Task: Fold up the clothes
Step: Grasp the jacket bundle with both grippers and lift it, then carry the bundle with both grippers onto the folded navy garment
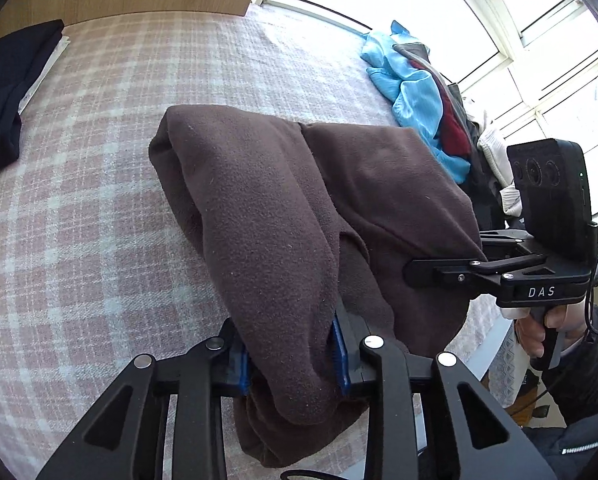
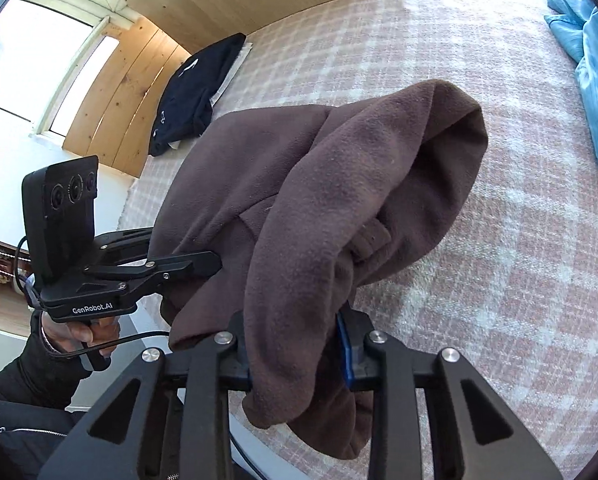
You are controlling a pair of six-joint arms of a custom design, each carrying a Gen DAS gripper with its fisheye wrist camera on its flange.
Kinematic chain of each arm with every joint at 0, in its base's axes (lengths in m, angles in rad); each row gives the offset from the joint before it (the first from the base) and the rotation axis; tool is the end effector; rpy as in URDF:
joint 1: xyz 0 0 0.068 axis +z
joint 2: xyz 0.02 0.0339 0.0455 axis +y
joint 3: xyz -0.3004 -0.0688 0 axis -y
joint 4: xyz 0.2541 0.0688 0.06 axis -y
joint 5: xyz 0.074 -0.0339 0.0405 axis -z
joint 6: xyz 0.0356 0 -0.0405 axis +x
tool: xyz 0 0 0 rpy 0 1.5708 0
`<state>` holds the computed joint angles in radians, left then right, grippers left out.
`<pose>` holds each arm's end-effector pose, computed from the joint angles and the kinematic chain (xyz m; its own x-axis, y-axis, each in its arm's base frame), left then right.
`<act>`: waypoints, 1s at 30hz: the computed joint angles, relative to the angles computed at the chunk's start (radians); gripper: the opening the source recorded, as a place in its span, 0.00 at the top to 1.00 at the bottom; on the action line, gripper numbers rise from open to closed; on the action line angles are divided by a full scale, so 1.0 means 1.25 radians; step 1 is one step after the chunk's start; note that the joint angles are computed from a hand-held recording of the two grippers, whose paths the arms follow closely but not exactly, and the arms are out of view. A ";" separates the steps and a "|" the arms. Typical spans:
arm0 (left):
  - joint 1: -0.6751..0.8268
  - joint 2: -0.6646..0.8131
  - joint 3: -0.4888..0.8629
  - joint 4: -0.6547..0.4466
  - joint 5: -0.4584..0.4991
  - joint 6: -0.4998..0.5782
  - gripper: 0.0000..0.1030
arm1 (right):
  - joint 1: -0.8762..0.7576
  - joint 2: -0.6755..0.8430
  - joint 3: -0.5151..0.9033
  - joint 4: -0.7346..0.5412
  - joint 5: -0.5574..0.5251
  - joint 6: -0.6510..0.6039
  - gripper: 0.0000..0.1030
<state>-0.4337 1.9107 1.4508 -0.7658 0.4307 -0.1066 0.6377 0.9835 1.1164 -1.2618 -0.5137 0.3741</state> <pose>0.3662 -0.1860 0.2376 -0.9033 0.3118 -0.2946 0.4163 0.8029 -0.4267 0.1040 0.0988 0.3618 -0.9272 -0.2909 -0.2357 -0.3744 0.7316 0.5698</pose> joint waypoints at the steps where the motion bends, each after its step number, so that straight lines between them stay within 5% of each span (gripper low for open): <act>1: -0.002 -0.001 -0.011 0.004 -0.005 0.000 0.72 | 0.026 0.000 -0.001 0.007 0.027 0.018 0.73; 5: -0.021 0.022 0.005 -0.027 -0.052 -0.005 0.61 | 0.036 0.014 0.020 -0.027 0.099 -0.007 0.67; 7: -0.029 0.033 0.017 -0.044 -0.097 -0.005 0.44 | 0.047 0.024 0.024 -0.047 0.147 -0.012 0.64; 8: -0.036 0.040 0.022 -0.044 -0.137 -0.013 0.26 | 0.049 0.029 0.023 -0.057 0.171 -0.021 0.60; 9: -0.037 0.048 0.026 -0.042 -0.137 -0.018 0.21 | 0.050 0.034 0.021 -0.068 0.196 -0.030 0.59; 11: -0.037 0.057 0.023 -0.019 -0.114 -0.031 0.31 | 0.025 0.022 0.010 -0.087 0.202 -0.071 0.53; 12: -0.039 0.062 0.028 -0.016 -0.093 -0.026 0.57 | 0.005 0.018 0.001 -0.091 0.193 -0.093 0.53; 15: -0.046 0.074 0.042 -0.006 -0.048 -0.017 0.66 | -0.035 0.024 -0.029 -0.055 0.119 -0.116 0.56; 20: -0.017 0.003 -0.018 0.053 0.056 -0.060 0.69 | -0.115 0.030 0.006 -0.076 -0.017 -0.176 0.71; 27: 0.028 -0.089 -0.009 0.038 0.092 -0.050 0.69 | 0.027 0.060 0.159 -0.084 0.027 -0.067 0.71; 30: 0.113 -0.116 0.010 -0.010 0.123 0.025 0.69 | 0.082 0.097 0.238 -0.063 0.049 -0.009 0.71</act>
